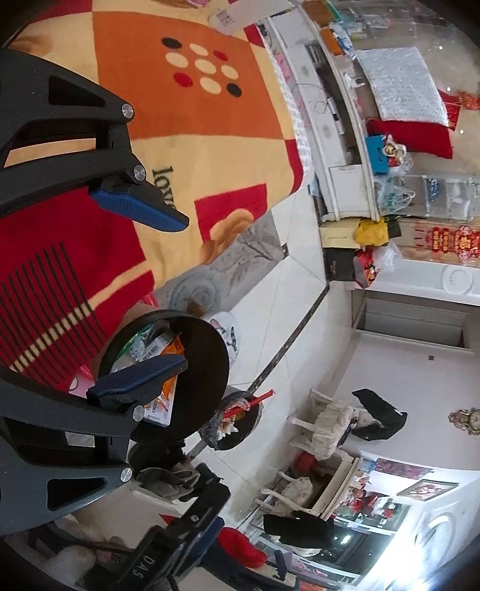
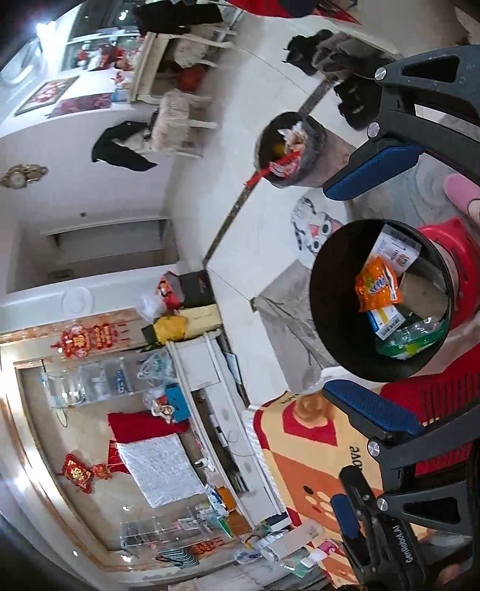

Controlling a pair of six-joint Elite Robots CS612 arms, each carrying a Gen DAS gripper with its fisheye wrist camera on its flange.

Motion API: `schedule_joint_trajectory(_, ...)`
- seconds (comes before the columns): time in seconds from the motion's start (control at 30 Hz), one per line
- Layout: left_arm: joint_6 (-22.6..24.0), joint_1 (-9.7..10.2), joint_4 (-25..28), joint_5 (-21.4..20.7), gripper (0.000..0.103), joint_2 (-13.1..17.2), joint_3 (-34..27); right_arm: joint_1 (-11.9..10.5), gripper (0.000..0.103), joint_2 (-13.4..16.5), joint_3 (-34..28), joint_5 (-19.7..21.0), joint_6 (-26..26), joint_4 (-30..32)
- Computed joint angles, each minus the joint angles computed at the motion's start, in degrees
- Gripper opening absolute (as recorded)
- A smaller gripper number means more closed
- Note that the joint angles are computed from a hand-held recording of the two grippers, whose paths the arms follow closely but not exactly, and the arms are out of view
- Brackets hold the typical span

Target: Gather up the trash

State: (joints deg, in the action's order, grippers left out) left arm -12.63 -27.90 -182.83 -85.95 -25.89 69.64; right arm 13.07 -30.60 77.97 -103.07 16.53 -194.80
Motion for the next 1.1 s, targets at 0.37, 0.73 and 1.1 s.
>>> schedule_joint_trajectory(0.37,0.99,-0.17,-4.92,1.18,0.068,-0.75,1.86,0.91,0.097,-0.22,0.23,-1.77,-1.05,-1.74)
schedule_joint_trajectory(0.73,0.13,-0.13,-6.33,1.76,0.068,-0.67,2.03,1.16,0.097,-0.19,0.29,-1.81,-1.54,-2.3)
schedule_joint_trajectory(1.1,0.19,-0.05,-6.44,1.34,0.068,-0.6,1.94,1.23,0.097,-0.09,0.08,-2.13,-2.15,-2.05)
